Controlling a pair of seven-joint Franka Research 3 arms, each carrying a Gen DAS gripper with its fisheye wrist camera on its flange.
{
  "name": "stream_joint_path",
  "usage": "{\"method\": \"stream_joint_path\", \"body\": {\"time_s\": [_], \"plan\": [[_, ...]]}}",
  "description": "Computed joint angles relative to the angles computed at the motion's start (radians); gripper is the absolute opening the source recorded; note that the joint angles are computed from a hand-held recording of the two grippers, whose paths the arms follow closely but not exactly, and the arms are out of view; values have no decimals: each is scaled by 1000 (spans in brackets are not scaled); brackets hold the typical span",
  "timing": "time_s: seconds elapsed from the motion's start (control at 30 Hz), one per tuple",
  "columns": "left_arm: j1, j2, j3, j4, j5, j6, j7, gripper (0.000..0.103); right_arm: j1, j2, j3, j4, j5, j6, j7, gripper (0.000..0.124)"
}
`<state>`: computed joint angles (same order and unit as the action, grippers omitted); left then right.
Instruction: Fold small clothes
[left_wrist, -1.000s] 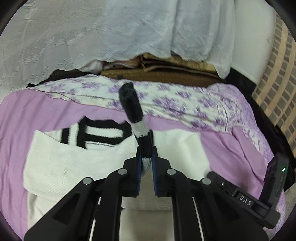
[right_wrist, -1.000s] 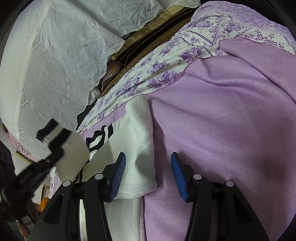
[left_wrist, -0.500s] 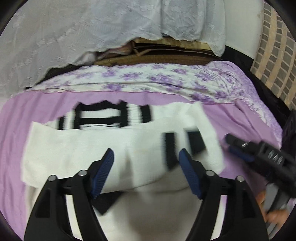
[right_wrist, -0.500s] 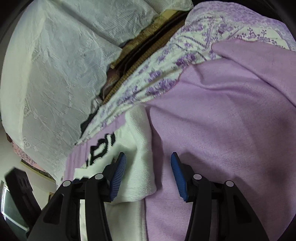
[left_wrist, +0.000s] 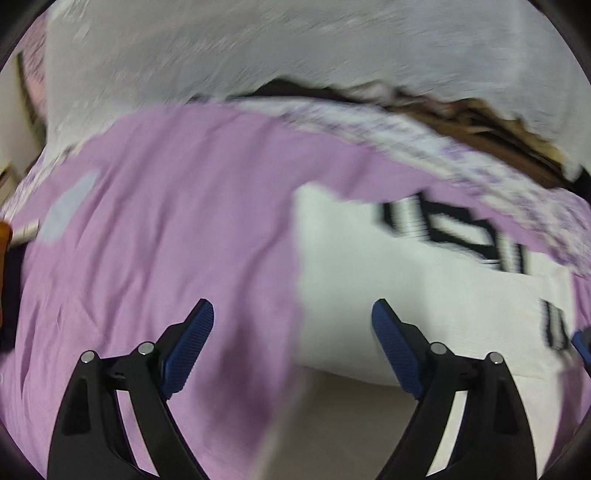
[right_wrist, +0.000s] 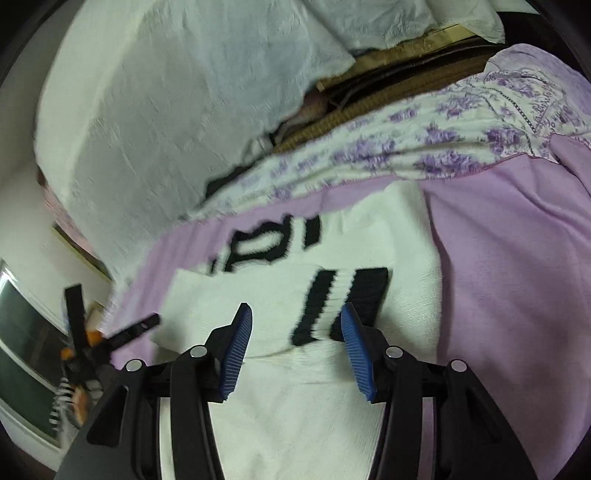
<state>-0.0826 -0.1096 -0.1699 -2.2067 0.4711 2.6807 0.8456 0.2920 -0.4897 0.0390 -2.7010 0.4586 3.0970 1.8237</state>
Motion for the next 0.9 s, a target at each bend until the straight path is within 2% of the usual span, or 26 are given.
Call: {"method": "stream_joint_path", "body": {"time_s": [0.03, 0.07, 0.1, 0.13, 0.17, 0.2, 0.23, 0.37, 0.4, 0.47, 0.57, 0.63, 0.67, 0.7, 0.77, 0.9], "plan": [[5, 22, 7, 14, -9, -26, 10, 86, -77, 26, 57, 23, -50, -56, 36, 48], [7, 51, 18, 24, -44, -42, 48, 90, -138, 38, 108, 26, -89, -62, 60, 44], [11, 60, 26, 15, -71, -24, 70, 97, -166, 41, 130, 20, -124, -54, 71, 41], [16, 59, 34, -5, -93, 13, 80, 99, -193, 34, 154, 12, -158, -54, 85, 40], [20, 53, 40, -22, -131, 44, 101, 99, -234, 26, 192, 11, -183, -66, 105, 41], [21, 43, 46, -34, -172, 56, 127, 99, -309, 8, 258, 14, -260, -97, 183, 44], [25, 30, 46, -45, -179, 65, 126, 99, -349, -6, 292, 14, -315, -112, 238, 44], [35, -51, 38, -109, -153, 187, 117, 98, -327, -26, 285, 22, -354, -76, 234, 45], [44, -56, 23, -105, -120, 195, 95, 98, -319, -24, 283, 33, -368, -79, 234, 46], [60, -49, 1, -81, -48, 187, 66, 98, -288, 2, 263, 58, -382, -87, 226, 48], [57, 41, -27, 18, 63, 73, 31, 98, -327, 54, 301, 89, -437, -116, 274, 49], [35, 104, -18, 67, 70, -4, 39, 98, -302, 83, 269, 85, -450, -119, 279, 49], [26, 118, -10, 71, 39, -6, 65, 99, -292, 84, 259, 80, -457, -106, 282, 49], [24, 118, 1, 57, 24, 27, 65, 99, -287, 87, 254, 82, -463, -107, 287, 49], [19, 107, 14, 47, -12, 47, 93, 99, -300, 88, 266, 87, -490, -113, 310, 49], [21, 64, 25, -3, 14, 114, 64, 98, -327, 51, 298, 73, -540, -109, 367, 52]]}}
